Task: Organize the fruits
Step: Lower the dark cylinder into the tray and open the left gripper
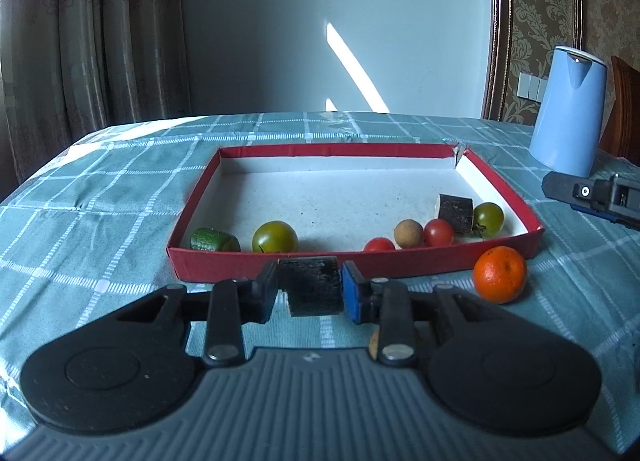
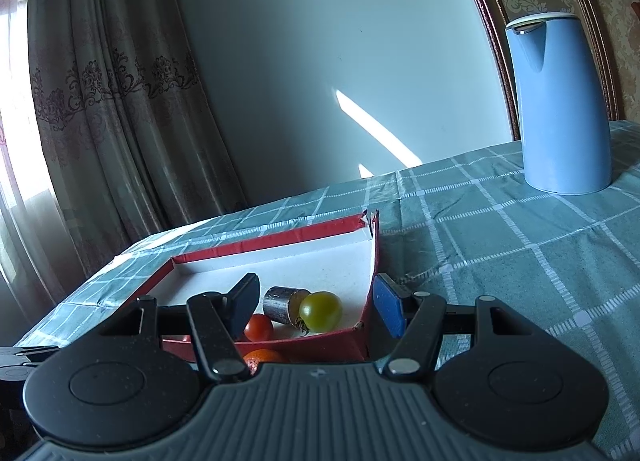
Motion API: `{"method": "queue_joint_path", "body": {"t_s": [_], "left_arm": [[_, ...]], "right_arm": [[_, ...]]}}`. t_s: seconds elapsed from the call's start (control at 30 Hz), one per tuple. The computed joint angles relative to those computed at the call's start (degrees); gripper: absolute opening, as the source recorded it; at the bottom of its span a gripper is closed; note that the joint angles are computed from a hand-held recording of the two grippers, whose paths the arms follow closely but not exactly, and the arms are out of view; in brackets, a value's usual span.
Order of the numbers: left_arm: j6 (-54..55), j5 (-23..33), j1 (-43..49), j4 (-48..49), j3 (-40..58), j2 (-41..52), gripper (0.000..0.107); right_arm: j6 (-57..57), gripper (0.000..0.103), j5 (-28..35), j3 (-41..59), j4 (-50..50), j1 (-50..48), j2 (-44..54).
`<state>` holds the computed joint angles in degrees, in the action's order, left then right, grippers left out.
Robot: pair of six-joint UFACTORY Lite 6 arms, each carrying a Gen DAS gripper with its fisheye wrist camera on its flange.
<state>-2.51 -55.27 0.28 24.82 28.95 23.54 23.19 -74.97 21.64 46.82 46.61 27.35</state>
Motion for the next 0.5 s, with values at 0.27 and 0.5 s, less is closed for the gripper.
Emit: {"method": "queue_joint_path", "body": {"t_s": [0.27, 0.5], "left_arm": [[-1.5, 7.1, -4.6, -4.2, 9.0, 0.4, 0.031], [-1.9, 9.7, -7.1, -5.8, 18.1, 8.8, 0.032]], "right_arm": [[0.4, 0.062, 0.4, 0.1, -0.7, -0.4, -0.2], [0.3, 0.062, 1.7, 0.5, -1.7, -1.3, -0.4]]}}
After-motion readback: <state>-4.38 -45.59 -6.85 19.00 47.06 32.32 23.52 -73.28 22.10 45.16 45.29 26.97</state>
